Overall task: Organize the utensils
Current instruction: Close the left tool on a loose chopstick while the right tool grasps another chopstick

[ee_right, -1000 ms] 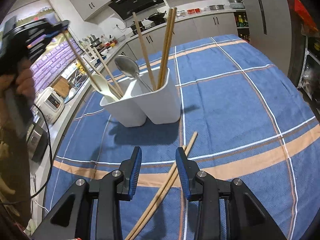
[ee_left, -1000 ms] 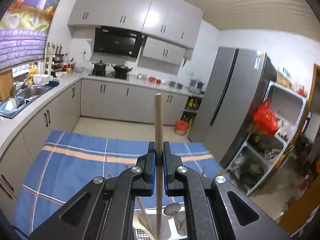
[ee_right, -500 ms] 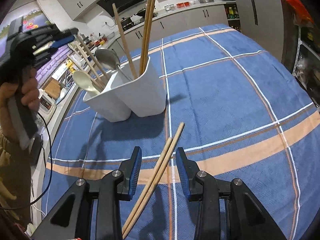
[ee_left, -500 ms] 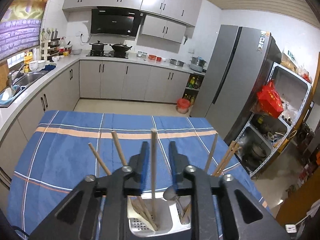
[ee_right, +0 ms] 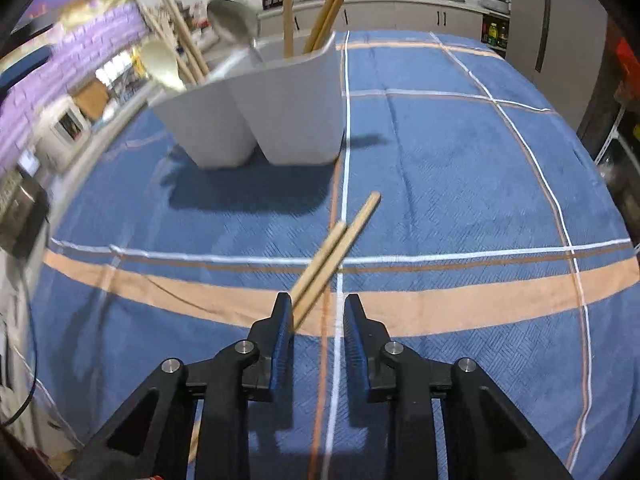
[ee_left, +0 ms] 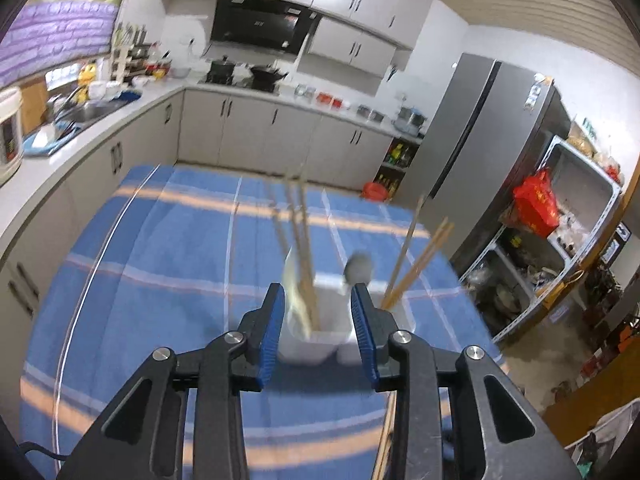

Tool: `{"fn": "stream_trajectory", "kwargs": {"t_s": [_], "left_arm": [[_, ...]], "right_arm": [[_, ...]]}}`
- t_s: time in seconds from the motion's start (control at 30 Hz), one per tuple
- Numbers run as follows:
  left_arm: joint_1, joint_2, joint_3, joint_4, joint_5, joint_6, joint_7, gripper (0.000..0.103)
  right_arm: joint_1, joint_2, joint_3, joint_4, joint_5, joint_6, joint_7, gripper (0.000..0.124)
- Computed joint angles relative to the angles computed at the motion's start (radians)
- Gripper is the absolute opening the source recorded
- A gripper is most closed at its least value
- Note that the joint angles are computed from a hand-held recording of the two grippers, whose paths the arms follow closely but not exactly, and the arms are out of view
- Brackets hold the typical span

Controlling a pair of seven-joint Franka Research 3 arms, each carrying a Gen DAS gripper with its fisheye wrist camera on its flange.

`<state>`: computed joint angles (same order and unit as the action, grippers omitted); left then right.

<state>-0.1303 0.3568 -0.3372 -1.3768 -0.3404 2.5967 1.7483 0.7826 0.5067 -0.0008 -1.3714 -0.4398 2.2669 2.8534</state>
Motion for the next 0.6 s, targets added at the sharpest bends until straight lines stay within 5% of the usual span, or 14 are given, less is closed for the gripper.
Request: {"fn": "stream_trajectory", "kwargs": {"t_s": [0.3, 0.4, 0.6], "left_arm": [[0.006, -0.126, 0.051, -0.278, 0.011, -0.016, -0.077, 0.033], [0.005, -0.139, 0.05, -0.316, -0.005, -0.041, -0.08, 0.033], [-0.014, -0.141, 0.035, -0.338, -0.036, -0.107, -0.022, 0.033]], "right_arm": [[0.018, 0.195, -0.016, 0.332, 0.03, -0.21, -0.166, 0.027], [0.025, 0.258, -0.036, 0.447, 0.057, -0.276, -0.216, 0.015], [0.022, 0.096, -0.027, 0.187, 0.075, -0.167, -0.194, 0.008]]}}
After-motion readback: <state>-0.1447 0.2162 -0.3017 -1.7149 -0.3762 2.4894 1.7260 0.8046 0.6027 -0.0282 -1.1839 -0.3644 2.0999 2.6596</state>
